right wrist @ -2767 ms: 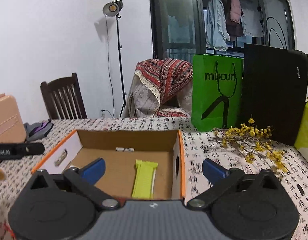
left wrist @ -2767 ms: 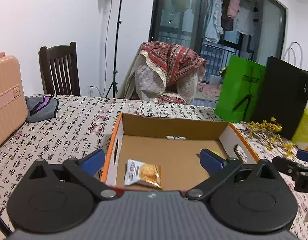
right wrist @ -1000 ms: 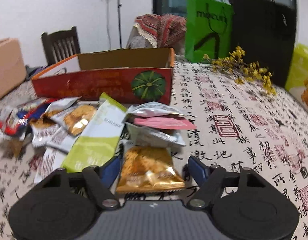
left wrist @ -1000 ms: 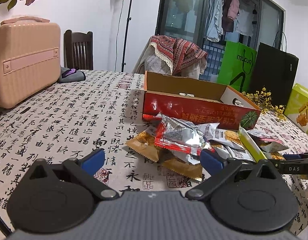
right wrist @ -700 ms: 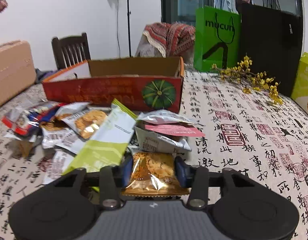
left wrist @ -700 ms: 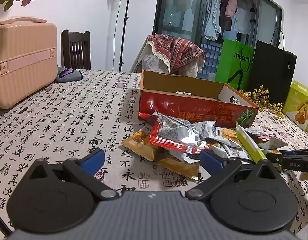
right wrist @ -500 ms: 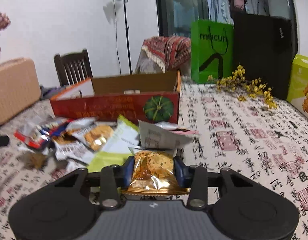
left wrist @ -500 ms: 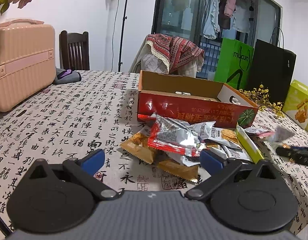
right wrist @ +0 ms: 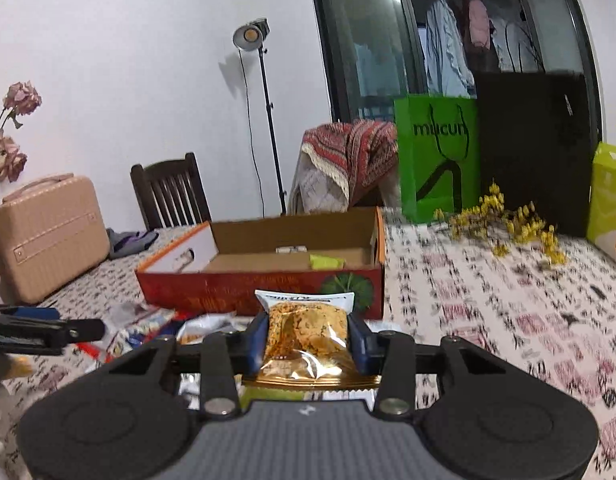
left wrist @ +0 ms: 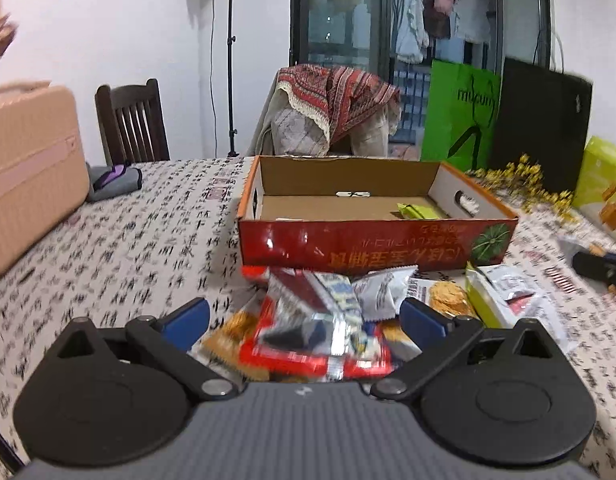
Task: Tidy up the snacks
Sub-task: 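Grasp the gold cookie packet with the right tool while the left tool grasps the red-silver wrapper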
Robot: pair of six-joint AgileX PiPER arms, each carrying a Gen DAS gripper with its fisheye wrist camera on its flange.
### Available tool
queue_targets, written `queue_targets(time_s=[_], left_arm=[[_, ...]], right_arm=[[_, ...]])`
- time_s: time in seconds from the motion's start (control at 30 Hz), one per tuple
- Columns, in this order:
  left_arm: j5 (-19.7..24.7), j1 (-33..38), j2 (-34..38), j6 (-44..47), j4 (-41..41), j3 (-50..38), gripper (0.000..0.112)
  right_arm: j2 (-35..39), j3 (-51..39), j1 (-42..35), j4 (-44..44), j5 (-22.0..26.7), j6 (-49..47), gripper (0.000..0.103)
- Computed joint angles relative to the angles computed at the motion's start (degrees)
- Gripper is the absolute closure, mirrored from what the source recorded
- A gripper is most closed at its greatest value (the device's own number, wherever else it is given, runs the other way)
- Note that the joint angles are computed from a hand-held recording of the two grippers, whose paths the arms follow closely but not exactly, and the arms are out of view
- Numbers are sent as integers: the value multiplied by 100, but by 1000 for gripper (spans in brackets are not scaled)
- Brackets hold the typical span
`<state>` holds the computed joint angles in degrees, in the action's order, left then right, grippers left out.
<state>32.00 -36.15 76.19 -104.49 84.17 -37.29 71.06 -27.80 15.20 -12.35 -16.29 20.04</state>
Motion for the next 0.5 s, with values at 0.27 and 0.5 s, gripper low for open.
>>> queue_targets(time_s=[0.27, 0.5], left_arm=[[666, 51, 1582, 1586, -1323, -1548, 9], [240, 344, 1616, 1686, -1440, -1410, 45]], right_arm=[[366, -167, -12, -182, -156, 285, 62], [544, -124, 63, 38, -209, 106, 63]])
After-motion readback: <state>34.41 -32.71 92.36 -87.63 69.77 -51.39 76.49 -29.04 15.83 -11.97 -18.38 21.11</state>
